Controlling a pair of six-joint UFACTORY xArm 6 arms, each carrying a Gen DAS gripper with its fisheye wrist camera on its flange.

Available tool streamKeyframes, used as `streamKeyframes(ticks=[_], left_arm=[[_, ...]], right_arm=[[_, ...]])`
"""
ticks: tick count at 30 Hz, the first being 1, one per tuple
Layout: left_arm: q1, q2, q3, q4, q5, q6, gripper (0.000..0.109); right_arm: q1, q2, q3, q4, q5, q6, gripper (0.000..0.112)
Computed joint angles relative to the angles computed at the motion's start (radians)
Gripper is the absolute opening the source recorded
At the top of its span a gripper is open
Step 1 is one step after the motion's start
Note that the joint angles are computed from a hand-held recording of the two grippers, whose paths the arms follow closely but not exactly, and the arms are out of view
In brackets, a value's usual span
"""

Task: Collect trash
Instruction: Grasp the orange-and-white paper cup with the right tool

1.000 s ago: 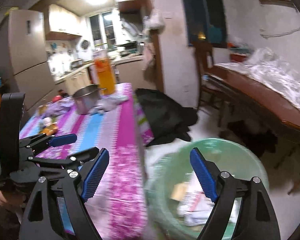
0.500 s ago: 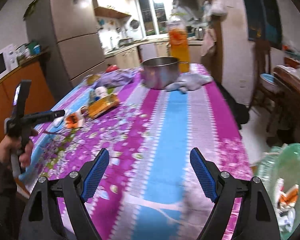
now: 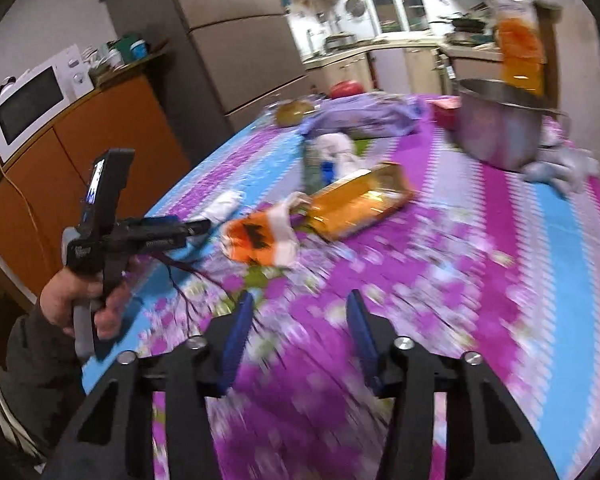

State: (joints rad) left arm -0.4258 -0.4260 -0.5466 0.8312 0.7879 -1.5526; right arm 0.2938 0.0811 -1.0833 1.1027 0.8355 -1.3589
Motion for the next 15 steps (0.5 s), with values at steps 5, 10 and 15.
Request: streamKeyframes(ticks=[5, 10, 15], left_arm=[[0.023, 0.020, 0.006, 0.001, -0.049, 0.021, 0.064], [0.045, 0.029, -0.002, 0.014, -0.087, 0.046, 0.064], [0.037, 0.077, -0.035, 0.042, -0.084, 0.039, 0.056]], right_arm=[[0.092, 0.165, -0.169, -0.028, 0.024, 0.123, 0.048], [0.122, 0.261, -0.278, -0.008, 0.032, 0.169, 0.048], [0.144, 0.329, -0.354, -0.031, 0.039, 0.197, 0.048]])
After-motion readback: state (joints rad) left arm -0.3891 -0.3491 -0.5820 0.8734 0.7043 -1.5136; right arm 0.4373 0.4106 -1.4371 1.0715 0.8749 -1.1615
